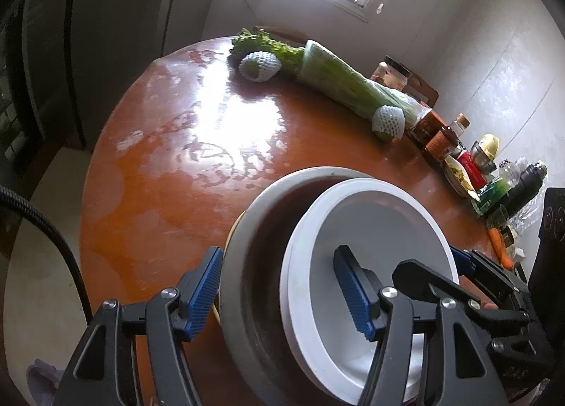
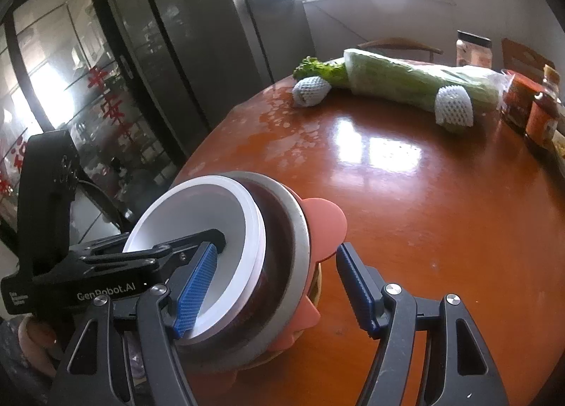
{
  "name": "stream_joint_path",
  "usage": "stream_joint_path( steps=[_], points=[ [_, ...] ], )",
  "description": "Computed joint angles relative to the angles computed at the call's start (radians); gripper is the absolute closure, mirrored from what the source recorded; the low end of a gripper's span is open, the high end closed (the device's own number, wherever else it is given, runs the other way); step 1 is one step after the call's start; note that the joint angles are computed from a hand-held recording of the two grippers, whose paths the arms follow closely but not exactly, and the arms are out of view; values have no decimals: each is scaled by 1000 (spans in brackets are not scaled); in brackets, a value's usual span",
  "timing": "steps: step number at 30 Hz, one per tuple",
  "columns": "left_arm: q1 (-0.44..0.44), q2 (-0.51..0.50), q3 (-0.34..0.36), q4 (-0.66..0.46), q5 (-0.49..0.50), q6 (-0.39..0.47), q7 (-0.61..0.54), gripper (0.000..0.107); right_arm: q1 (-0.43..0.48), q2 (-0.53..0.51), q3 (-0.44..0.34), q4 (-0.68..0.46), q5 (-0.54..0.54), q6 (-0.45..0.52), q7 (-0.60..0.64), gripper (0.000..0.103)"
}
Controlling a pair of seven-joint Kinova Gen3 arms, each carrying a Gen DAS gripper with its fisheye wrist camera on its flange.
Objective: Organize plates and bowls
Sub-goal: 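Lower the bowl stack onto the orange plates with the right tool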
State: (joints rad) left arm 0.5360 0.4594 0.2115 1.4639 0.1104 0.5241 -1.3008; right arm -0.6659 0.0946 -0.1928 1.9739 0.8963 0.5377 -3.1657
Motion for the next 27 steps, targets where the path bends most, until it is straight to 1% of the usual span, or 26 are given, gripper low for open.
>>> stream_joint_path(
  steps=[6,9,17,27],
  points=[
    [21,36,4,-57,-10,25,-9,43,10,-26,-5,27,12,23,-35,31],
    [38,67,7,-108,-15,50,-17,43,20,-43,-14,49,34,36,-67,31],
    [100,127,-6,-221,-42,106,-25,43,71,-93,-44,99,46,66,-117,31],
    [161,189,-22,-339,-69,169,-23,43,138,-145,-77,147,36,83,-134,31]
  ],
)
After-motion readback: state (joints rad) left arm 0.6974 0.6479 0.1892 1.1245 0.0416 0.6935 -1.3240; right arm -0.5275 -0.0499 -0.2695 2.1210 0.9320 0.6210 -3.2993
